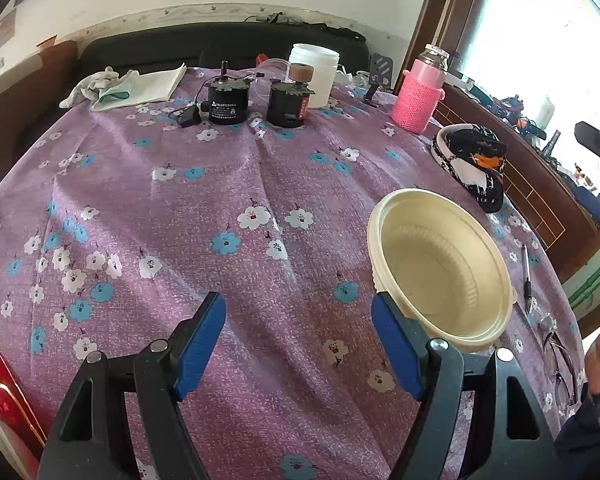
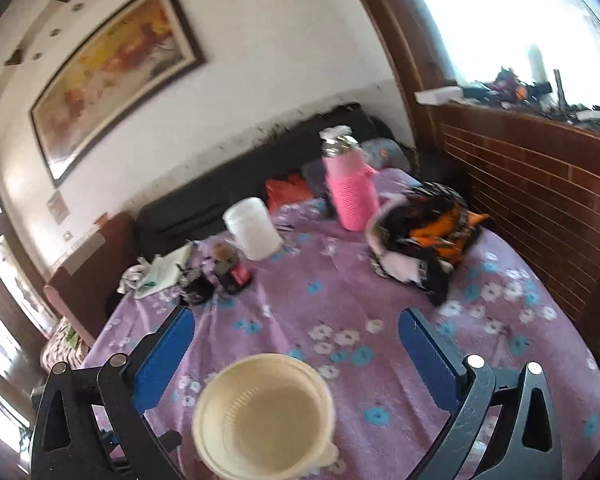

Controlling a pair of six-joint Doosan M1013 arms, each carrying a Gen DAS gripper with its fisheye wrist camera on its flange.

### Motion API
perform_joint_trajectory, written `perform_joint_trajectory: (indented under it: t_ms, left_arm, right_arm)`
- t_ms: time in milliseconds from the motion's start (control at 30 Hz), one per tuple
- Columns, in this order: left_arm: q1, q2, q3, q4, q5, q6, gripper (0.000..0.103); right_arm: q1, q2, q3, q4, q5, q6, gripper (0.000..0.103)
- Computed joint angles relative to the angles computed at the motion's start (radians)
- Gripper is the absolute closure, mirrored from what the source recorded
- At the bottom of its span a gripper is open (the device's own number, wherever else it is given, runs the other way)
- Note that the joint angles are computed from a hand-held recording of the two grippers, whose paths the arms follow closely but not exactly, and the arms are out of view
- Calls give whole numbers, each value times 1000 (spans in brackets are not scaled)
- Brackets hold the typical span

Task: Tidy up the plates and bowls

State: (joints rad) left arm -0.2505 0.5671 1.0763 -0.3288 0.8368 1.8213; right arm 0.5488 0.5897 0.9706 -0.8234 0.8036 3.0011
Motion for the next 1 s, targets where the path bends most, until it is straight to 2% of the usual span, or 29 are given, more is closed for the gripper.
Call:
perform_joint_trajectory:
  t_ms: [100,133,233,333,433,500,567,600,633,700,867,1000]
  left_arm:
    - [-2,-3,5,9,-11,0,28]
    - [-2,-3,5,11,-11,-1,28]
    - [-2,-3,6,10,-15,0,28]
    - [-3,-6,10,15,-23,2,28]
    - [-4,-8,12,17,-26,3,28]
    - [-5,-9,15,17,-31,5,28]
    - [-5,-10,17,19,-31,7,28]
    - [-6,-10,16,22,-30,5,28]
    - [-6,-10,16,23,-29,4,28]
    - [-6,-9,15,22,-26,6,28]
    - [-6,-13,21,22,-34,13,28]
    - [-7,-13,22,24,-37,11,28]
  right_arm:
    - [18,22,-42,-57,127,12,0]
    - [22,28,-55,-60,150,-5,0]
    - [42,74,-133,-119,296,-57,0]
    - [46,81,-135,-159,329,-21,0]
    - [52,41,-33,-308,270,219,0]
    - [48,29,-25,-290,296,276,0]
    - [33,26,-48,-175,270,125,0]
    - [31,39,-80,-134,305,56,0]
    - [33,49,-95,-134,335,40,0]
    - [31,52,-98,-125,335,34,0]
    - [28,85,-159,-67,397,-49,0]
    - [30,130,-232,-43,475,-146,0]
